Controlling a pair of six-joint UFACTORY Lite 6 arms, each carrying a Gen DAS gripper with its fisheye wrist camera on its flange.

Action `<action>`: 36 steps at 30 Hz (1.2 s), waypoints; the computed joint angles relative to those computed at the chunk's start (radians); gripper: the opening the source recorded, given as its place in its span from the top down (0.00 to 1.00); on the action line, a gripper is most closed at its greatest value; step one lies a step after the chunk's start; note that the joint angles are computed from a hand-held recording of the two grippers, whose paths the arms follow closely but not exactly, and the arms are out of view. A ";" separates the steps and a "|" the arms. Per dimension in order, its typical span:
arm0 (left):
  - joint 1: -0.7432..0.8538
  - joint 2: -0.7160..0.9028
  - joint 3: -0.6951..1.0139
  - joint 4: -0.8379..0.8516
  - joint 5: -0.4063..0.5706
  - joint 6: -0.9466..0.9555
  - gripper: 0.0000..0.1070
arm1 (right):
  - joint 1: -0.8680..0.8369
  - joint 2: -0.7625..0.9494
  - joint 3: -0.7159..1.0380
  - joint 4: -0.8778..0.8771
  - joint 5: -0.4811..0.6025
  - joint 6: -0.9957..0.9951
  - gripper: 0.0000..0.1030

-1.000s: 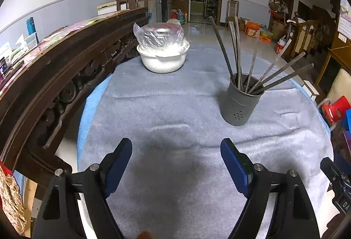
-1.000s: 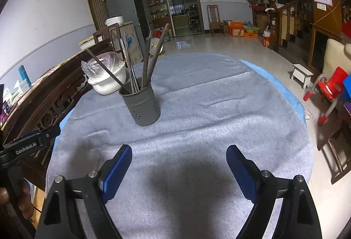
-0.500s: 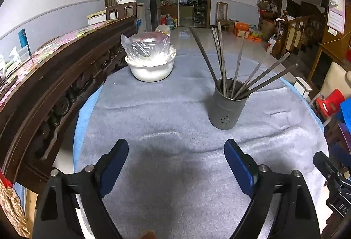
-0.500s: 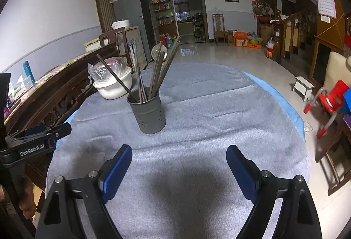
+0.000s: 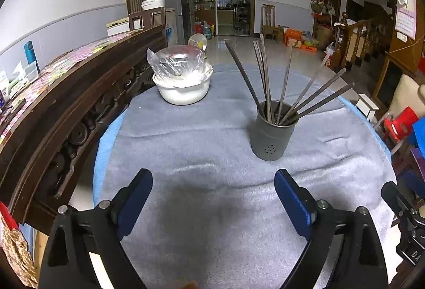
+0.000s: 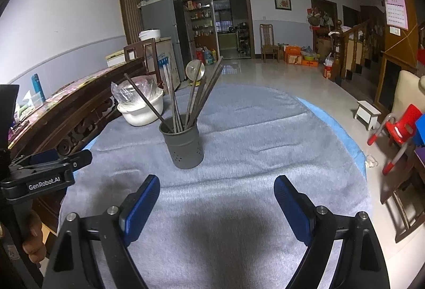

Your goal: Organize utensils

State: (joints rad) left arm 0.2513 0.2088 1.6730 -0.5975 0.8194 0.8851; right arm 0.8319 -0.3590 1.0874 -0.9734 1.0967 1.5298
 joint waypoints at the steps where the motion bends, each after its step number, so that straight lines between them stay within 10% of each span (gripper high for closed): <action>1: 0.004 0.001 0.004 -0.007 0.004 -0.001 0.13 | 0.008 -0.002 0.003 -0.008 0.009 0.004 0.13; 36: -0.016 -0.084 -0.041 -0.096 0.049 0.104 0.12 | 0.023 -0.045 -0.024 -0.015 0.033 0.013 0.13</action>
State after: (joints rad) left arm 0.2355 0.1252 1.6316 -0.6932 0.8689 0.9892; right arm 0.8551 -0.4038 1.0632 -0.9887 1.1300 1.5428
